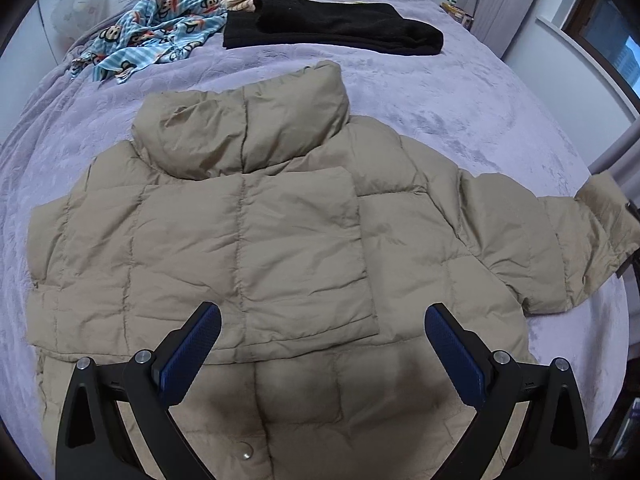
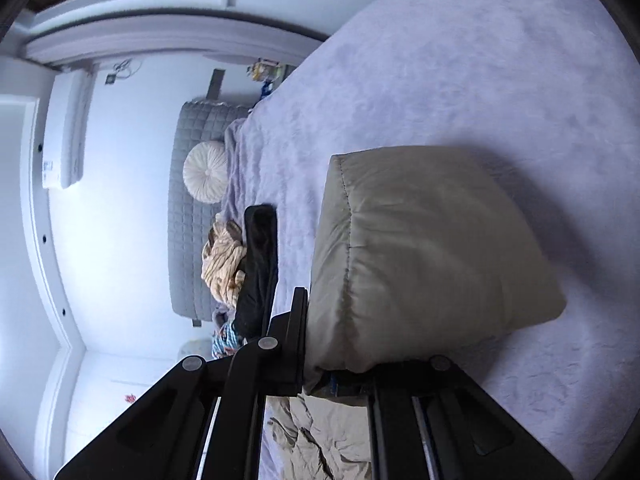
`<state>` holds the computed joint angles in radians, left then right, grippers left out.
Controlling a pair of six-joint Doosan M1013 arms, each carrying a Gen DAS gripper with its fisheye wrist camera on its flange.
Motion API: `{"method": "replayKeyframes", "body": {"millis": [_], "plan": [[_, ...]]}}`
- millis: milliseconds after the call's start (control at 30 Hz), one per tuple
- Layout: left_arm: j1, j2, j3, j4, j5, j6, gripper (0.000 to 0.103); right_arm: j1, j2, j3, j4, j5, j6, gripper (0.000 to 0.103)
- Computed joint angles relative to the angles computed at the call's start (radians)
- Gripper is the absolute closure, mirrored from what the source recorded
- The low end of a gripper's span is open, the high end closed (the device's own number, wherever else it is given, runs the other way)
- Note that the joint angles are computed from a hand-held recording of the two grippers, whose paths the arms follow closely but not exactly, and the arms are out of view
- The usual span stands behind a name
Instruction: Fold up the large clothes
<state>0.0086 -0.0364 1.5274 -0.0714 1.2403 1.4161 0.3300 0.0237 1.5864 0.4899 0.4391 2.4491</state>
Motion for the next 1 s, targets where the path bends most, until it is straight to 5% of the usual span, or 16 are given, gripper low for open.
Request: {"method": "replayKeyframes", "body": {"millis": [167, 433, 733, 1000], "plan": [[0.030, -0.009, 0.005, 0.031, -0.006, 0.014, 0.001, 0.072, 0.093, -0.180, 0.002, 0.112, -0.203, 0.094], [0.091, -0.014, 0.016, 0.067, 0.012, 0.006, 0.001, 0.230, 0.285, -0.507, -0.152, 0.396, -0.391, 0.094], [0.156, -0.013, 0.036, 0.058, 0.006, 0.025, 0.001, 0.342, 0.376, -0.518, -0.086, 0.545, -0.425, 0.094], [0.198, -0.014, 0.045, 0.008, -0.012, 0.056, 0.001, 0.354, 0.418, -0.497, -0.062, 0.644, -0.347, 0.093]]}}
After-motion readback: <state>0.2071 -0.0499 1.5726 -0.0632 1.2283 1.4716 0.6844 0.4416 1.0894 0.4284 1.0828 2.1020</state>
